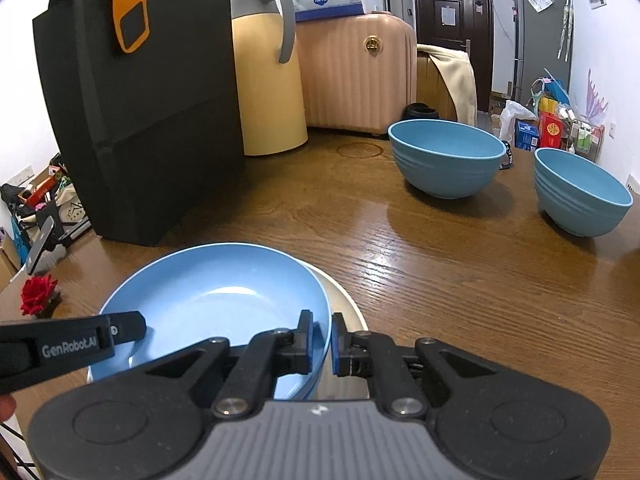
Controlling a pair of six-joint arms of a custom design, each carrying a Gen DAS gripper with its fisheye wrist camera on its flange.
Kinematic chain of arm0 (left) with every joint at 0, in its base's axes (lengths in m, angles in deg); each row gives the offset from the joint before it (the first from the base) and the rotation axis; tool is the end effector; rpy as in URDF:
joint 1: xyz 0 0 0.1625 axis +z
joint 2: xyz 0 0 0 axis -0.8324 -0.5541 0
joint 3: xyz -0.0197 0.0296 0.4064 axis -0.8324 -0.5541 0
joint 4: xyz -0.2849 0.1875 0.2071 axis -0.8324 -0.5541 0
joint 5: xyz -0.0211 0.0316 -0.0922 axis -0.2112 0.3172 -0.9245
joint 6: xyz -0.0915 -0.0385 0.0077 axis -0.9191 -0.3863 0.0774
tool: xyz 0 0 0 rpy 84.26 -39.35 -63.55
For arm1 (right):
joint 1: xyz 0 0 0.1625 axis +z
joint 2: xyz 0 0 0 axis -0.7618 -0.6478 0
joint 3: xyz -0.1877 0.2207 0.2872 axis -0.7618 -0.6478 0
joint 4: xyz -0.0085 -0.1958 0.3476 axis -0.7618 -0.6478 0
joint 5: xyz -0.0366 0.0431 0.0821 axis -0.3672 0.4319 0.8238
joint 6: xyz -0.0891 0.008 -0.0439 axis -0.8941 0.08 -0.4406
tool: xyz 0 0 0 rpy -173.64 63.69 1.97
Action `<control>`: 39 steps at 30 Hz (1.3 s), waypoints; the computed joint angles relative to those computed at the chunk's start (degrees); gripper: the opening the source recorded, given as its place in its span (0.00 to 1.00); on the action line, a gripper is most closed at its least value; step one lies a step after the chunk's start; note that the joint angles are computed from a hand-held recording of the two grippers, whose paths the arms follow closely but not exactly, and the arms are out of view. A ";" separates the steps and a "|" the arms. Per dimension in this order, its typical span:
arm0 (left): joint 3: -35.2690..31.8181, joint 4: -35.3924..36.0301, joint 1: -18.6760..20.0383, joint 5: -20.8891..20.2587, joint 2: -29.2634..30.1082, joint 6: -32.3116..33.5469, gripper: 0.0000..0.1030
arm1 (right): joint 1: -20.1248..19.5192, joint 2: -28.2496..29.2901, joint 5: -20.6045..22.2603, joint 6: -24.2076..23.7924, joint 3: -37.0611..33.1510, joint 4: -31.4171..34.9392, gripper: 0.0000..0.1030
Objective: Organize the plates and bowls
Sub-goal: 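Lower the small plate onto the stacked plates and open both grippers, then raise both open grippers away from the plate stack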
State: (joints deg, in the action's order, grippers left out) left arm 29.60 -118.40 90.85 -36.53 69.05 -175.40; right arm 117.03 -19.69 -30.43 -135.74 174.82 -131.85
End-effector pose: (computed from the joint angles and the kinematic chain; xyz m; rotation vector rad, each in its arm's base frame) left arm -0.3560 -0.5161 -0.1689 -0.4717 1.9834 -1.1687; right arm -0.0897 -0.6011 0.2453 1.2074 -2.4660 0.6871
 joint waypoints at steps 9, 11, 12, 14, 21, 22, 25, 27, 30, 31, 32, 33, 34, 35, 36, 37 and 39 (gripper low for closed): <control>-1.05 2.72 -0.09 0.62 0.69 -0.48 0.10 | -0.59 0.00 1.17 -1.08 0.79 -1.41 0.08; -0.63 1.85 -0.18 0.77 0.57 -0.13 0.11 | -0.72 0.00 1.42 -0.99 0.72 -1.18 0.09; -0.46 1.78 -0.20 0.93 0.48 -0.15 0.11 | -0.77 -0.03 1.57 -0.97 0.58 -0.80 0.09; -0.03 1.28 -0.28 1.19 0.25 0.10 0.12 | -0.80 -0.06 1.77 -0.88 0.37 -0.32 0.09; -0.23 5.79 -1.02 2.11 -0.37 -3.53 0.46 | -0.75 0.28 1.30 -0.74 -0.03 -0.13 0.13; -0.27 6.55 -1.16 2.27 -0.48 -4.05 0.47 | -0.72 0.34 1.22 -0.53 -0.17 0.01 0.13; 0.37 6.45 -1.45 2.57 -1.08 -4.17 0.48 | -0.71 0.35 1.32 -0.04 -0.35 0.23 0.13; 0.37 8.45 -1.73 2.84 -1.42 -6.10 0.54 | -0.83 0.18 1.73 0.15 -0.25 0.15 0.13; -0.72 14.32 -2.32 2.97 -1.58 -10.81 0.72 | -1.22 -0.37 2.66 0.67 -0.34 0.97 0.28; -1.25 16.62 -2.55 2.95 -1.59 -12.61 0.80 | -1.34 -0.60 3.03 0.88 -0.28 1.02 0.38; -1.84 19.04 -2.81 2.87 -1.57 -14.57 0.85 | -1.46 -0.89 3.37 1.16 -0.21 1.11 0.44; -2.41 21.23 -3.06 2.79 -1.54 -16.30 0.88 | -1.61 -1.25 3.85 1.45 -0.16 1.37 0.55; -2.65 22.55 -3.28 2.68 -1.62 -17.39 0.94 | -1.76 -1.63 4.24 1.78 -0.10 1.59 0.66; -2.80 23.64 -3.53 2.56 -1.73 -18.42 1.00 | -1.85 -2.03 4.41 2.27 -0.05 1.84 0.72; -2.85 24.50 -3.79 2.54 -1.88 -19.37 1.00 | -1.94 -2.49 4.59 2.90 -0.14 2.50 0.83; -2.76 24.86 -3.98 2.48 -2.06 -19.91 1.00 | -2.07 -2.94 4.80 3.43 -0.31 3.37 0.91; -2.01 24.65 -4.48 2.16 -2.73 -20.66 1.00 | -2.13 -3.65 4.45 4.84 -0.93 5.14 0.98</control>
